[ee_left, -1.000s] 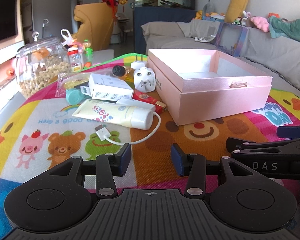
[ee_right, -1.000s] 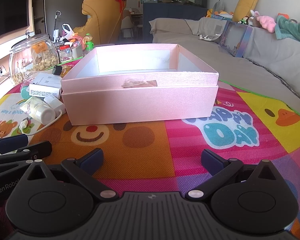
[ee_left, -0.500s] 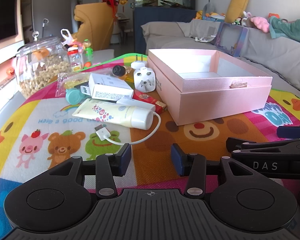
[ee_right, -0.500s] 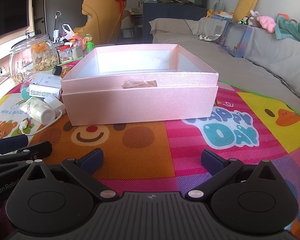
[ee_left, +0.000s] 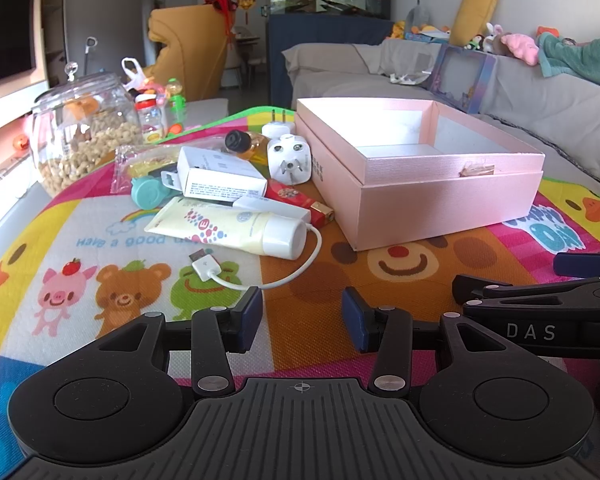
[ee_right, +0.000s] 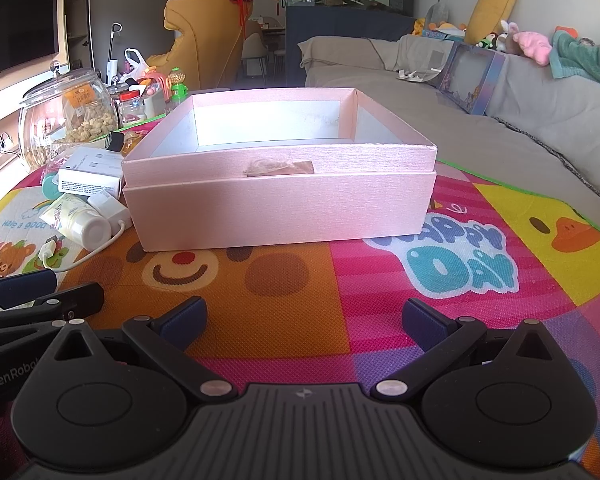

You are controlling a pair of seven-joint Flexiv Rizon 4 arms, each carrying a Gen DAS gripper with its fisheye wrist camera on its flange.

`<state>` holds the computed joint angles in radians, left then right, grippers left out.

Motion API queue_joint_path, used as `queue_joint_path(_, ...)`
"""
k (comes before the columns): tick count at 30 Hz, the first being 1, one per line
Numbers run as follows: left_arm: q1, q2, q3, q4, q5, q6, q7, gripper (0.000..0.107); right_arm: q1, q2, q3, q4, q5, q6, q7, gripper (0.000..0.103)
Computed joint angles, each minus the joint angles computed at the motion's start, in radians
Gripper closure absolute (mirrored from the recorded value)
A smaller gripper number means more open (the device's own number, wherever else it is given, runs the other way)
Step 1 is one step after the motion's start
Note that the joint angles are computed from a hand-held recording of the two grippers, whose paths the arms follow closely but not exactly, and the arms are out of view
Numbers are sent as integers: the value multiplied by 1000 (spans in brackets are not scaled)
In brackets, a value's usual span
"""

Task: Organize rigid objects

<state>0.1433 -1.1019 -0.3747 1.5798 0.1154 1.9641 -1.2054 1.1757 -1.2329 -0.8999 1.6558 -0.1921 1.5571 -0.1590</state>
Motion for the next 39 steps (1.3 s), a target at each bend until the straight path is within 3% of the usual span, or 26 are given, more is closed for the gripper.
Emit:
queue_joint_path(16,1,0,0,0,2,-1,-2,58,0,0,1,2,4,5,-1,0)
queue_joint_path(19,7,-1,-8,-1,5,-5,-3,58,-33,36,44,-2,-11,13,-41,0)
queue_joint_path(22,66,-14,-74,2,35,-33,0,60,-136,133,179,-8,-52,17,-140,0)
queue_joint_path(25,147,-28,-167,7,54,-89,16,69,-143,145,195,-19,-75,-25,-149,0)
queue_joint_path(27,199,-35,-225,12,46,-128,33,69,-159,157,216,-28,-91,-46,-139,0)
queue_joint_path(30,244,-31,-264,15,29,-106,51,69,-187,177,249,-44,-147,-83,-148,0)
queue_joint_path(33,280,-24,-276,-6,16,-82,38,69,-224,182,276,-58,-213,34,-218,10)
queue_joint_path(36,316,-17,-283,-27,12,-119,42,70,-175,109,188,-116,-177,167,-249,11)
queue_joint_path(39,362,-19,-318,-32,0,-182,84,70,-259,87,287,-273,-247,143,-368,14)
